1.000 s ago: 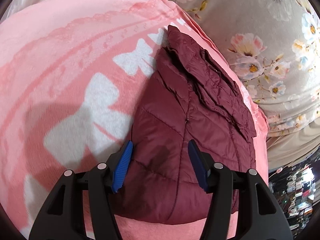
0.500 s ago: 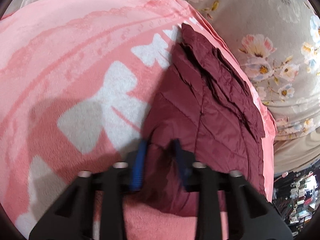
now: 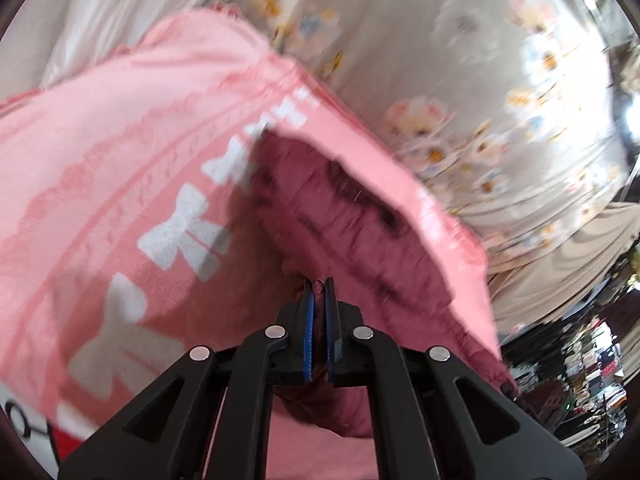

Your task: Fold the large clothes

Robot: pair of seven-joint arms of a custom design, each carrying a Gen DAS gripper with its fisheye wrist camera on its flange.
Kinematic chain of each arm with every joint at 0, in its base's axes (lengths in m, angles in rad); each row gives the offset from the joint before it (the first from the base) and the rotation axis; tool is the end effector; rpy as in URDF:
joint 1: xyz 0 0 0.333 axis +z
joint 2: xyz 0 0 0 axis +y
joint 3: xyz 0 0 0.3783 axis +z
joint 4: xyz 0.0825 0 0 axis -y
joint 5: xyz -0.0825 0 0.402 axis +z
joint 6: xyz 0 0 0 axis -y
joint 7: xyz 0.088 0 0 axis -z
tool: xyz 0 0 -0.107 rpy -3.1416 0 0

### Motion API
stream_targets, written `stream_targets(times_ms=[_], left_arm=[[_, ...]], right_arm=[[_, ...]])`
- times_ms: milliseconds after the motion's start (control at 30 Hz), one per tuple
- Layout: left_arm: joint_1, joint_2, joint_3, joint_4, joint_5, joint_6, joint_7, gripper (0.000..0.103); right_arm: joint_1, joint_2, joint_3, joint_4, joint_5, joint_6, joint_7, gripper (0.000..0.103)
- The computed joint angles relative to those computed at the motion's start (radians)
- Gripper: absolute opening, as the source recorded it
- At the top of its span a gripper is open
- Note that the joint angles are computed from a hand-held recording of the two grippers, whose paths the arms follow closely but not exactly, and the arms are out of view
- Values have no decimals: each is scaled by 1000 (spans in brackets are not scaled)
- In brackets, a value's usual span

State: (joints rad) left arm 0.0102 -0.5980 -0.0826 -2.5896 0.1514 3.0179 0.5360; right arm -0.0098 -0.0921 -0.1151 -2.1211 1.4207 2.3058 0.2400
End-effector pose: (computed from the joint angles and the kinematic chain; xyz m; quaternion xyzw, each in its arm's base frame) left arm 0.3910 -0.0474 0.6208 -0.8087 0.3230 -0.4580 0.1786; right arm 0.5639 -0.0525 0.5500 -0.6692 0.4966 -0.0709 0.5483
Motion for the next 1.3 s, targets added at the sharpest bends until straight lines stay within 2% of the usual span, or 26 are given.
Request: stream_targets(times_ms=[133,233,300,367,500,600,767,867,1100,1200,1300], left_arm=[[123,-142,-129,18,68,-34,-76,3],[174,-177,-160,56,116,-21,-108,3],[191,-141,-162,100,145,-12,-105,3],[211,-63,-161,154,171,-17,-96,3],[220,123,-141,264,208,-80,-80,3],[226,257,-130,353,256,-151,-86,3],[172,444,-72,472,285,-261,-81,4],[131,538,-27,518,240,-310,-42,4],[96,623,17,527,176,-323,1,4],[94,640,25,519,167,-294,8,7],[96,637,32,492,164,-225,-3,8]], right_arm=[[-19,-98,-51,-26,143,-102,-87,4],[-16,-90,-64,12,241,-135,-87,4],[-12,-37,-57,74,269,-144,-49,4],[-8,48,-30,165,252,-113,20,4],[8,251,48,381,120,27,211,4],[7,405,83,528,2,71,337,4],[31,584,103,698,-227,120,551,4],[41,648,111,756,-327,139,633,4],[46,733,141,826,-501,158,763,4],[31,756,170,849,-543,165,791,5],[-28,740,239,833,-511,169,764,13]])
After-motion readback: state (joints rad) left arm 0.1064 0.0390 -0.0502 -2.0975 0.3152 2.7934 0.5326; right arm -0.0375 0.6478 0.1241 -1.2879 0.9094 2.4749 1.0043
